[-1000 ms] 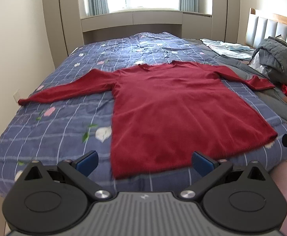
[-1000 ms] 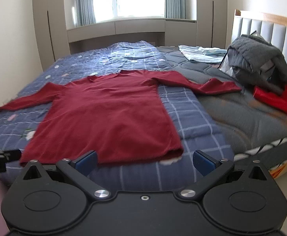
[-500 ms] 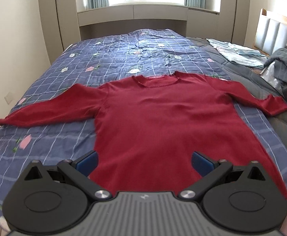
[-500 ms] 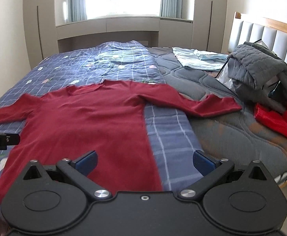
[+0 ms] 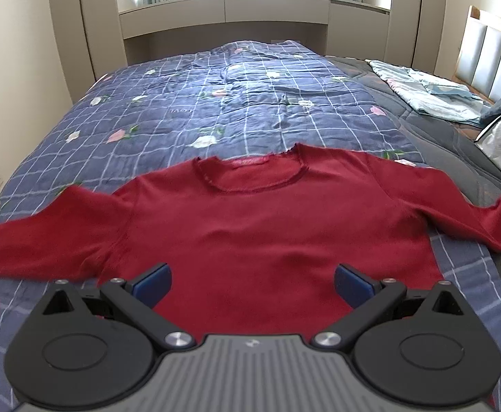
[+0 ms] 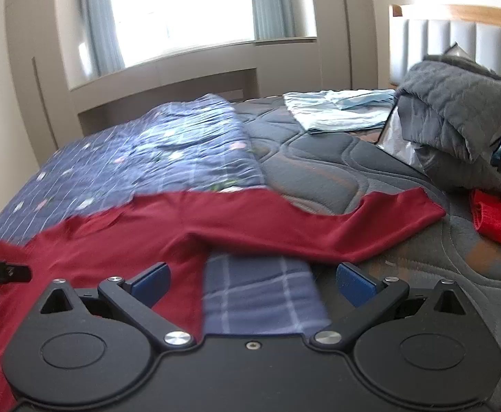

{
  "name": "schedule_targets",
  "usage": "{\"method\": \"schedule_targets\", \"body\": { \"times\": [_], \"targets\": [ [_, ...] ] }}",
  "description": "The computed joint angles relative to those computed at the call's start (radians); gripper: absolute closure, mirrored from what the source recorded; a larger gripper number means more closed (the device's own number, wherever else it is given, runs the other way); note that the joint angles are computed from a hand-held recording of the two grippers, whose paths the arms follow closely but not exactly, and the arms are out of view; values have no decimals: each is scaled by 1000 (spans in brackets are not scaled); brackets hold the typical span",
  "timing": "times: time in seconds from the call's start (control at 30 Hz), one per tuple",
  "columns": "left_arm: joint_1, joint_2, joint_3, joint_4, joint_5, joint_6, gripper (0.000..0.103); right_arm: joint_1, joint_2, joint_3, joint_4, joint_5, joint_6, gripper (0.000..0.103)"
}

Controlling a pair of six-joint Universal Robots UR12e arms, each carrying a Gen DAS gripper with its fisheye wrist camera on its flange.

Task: Fold small clothes
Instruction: 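Grasp the sleeve cuff with the right gripper and lift it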

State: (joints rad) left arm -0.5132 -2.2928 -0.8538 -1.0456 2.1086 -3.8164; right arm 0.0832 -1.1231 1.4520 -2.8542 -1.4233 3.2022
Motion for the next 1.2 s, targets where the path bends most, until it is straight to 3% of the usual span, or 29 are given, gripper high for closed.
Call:
{"method": "schedule_targets", "body": {
  "times": [0.37, 0.63, 0.93, 1.13, 1.2],
  "targets": [
    [35, -110, 130, -2, -9, 82, 0, -37, 149, -139, -9, -98, 140, 0],
    [47, -137, 126, 15, -9, 78, 0, -56, 218, -216, 6, -213, 274, 4],
    [49, -113, 67, 3, -23, 8, 0, -83, 263, -264, 54, -289, 376, 22],
    [50, -105, 57, 6, -22, -7, 0, -113, 328, -358, 102, -254, 434, 42],
    [51, -103, 56, 6, -18, -18, 0, -117, 352, -394, 115, -269, 454, 56]
  ]
}}
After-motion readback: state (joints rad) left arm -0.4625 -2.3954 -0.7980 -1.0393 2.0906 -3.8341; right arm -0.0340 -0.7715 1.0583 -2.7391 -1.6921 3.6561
